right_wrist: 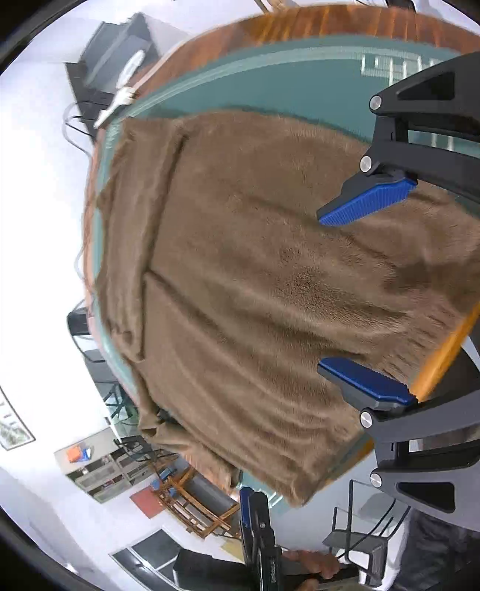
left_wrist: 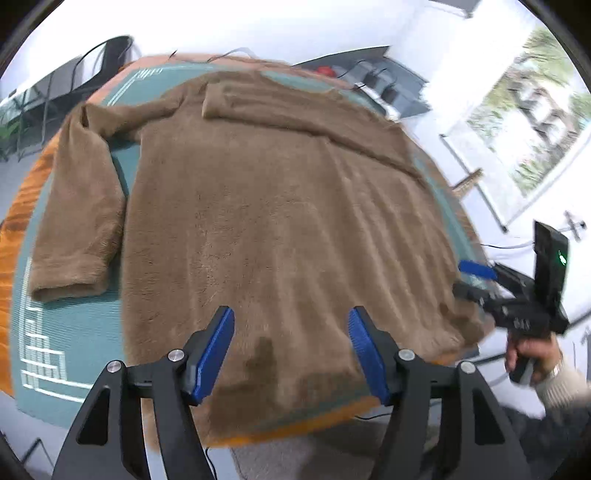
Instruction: Fold clothes
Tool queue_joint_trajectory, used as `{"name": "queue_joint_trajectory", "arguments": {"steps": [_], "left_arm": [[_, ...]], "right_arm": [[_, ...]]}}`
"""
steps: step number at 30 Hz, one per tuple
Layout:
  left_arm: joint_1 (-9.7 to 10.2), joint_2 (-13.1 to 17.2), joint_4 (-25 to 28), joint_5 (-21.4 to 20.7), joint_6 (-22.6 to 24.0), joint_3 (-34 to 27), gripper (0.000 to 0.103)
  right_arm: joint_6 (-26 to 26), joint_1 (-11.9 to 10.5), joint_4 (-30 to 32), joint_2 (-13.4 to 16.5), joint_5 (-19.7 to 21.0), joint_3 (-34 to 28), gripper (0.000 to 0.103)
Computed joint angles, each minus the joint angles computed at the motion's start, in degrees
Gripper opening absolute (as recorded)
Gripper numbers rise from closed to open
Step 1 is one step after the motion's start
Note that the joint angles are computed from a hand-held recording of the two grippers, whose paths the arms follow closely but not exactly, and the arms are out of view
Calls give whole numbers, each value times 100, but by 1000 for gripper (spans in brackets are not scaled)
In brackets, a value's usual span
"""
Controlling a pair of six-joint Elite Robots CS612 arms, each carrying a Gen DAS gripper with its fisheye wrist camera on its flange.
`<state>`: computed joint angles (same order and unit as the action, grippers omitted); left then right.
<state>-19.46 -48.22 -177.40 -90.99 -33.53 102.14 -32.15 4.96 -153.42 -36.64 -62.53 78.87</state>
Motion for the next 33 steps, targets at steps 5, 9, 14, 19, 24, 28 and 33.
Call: {"name": "queue_joint_trajectory", "arguments": {"steps": [5,9,14,19,24,28,33], "left_arm": [[-89,273,670,224,-79,-214,68],[-104,319,494,370,42,-180,69],[86,207,68,-33,-353,32,69],[409,28,-353,5,-1000,395,71],[739,-88,-554,282,-1522,723,72],[902,-143,-699,398,-1806,929,72],[1073,-148,-898,390,-1891,1084,72]], "right_arm": [[-469,89,100,58,-630,132,76],[-591,99,-384,25,-773,357,79],[-254,174,-206,3,-901,266,82],[92,320,-228,-96,-302,177,82],[-536,782,-1,-77,130,-180,82],[-1315,1187,286,24,382,-503,82],[-2125,1613,895,246,237,-991,82]]}}
